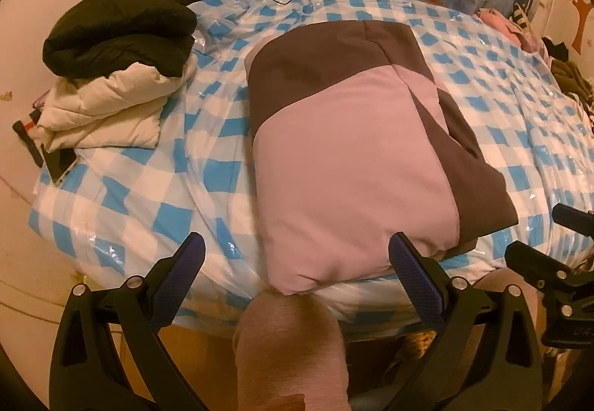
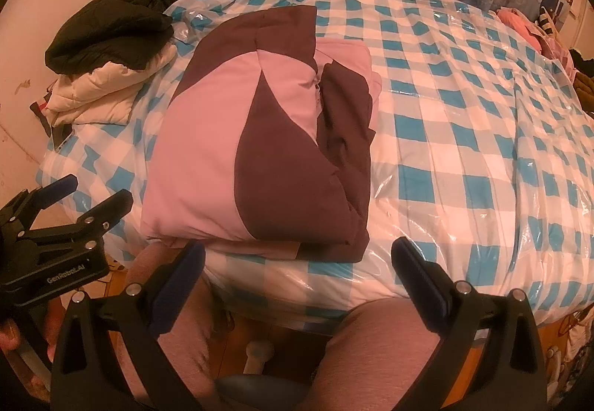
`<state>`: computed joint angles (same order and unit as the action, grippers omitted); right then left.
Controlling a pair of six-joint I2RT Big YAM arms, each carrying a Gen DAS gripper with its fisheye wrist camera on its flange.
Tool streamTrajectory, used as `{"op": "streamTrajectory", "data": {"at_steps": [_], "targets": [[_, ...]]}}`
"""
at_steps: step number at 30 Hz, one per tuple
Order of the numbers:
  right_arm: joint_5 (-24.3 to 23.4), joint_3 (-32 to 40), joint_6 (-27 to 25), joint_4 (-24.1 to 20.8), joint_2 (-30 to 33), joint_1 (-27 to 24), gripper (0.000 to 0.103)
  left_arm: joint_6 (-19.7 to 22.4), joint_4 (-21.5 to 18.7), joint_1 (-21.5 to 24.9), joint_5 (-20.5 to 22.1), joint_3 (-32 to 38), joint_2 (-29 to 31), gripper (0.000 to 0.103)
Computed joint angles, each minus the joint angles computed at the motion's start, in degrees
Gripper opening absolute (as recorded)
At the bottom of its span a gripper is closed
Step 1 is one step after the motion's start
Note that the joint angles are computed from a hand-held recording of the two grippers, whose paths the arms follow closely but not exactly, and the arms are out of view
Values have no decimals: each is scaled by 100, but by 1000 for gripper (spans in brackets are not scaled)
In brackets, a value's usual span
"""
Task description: Fold large clothes
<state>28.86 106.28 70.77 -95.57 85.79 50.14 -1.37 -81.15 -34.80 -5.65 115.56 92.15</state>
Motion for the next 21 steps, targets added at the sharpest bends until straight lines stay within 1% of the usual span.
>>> {"op": "streamTrajectory", "data": {"at_steps": [7, 21], "targets": [[6, 16, 31, 5, 29, 19, 96, -1, -71, 18, 170, 53, 38, 95], [-6, -47, -6, 26, -33, -3, 96, 14, -130, -48, 207, 110, 78, 95]]}}
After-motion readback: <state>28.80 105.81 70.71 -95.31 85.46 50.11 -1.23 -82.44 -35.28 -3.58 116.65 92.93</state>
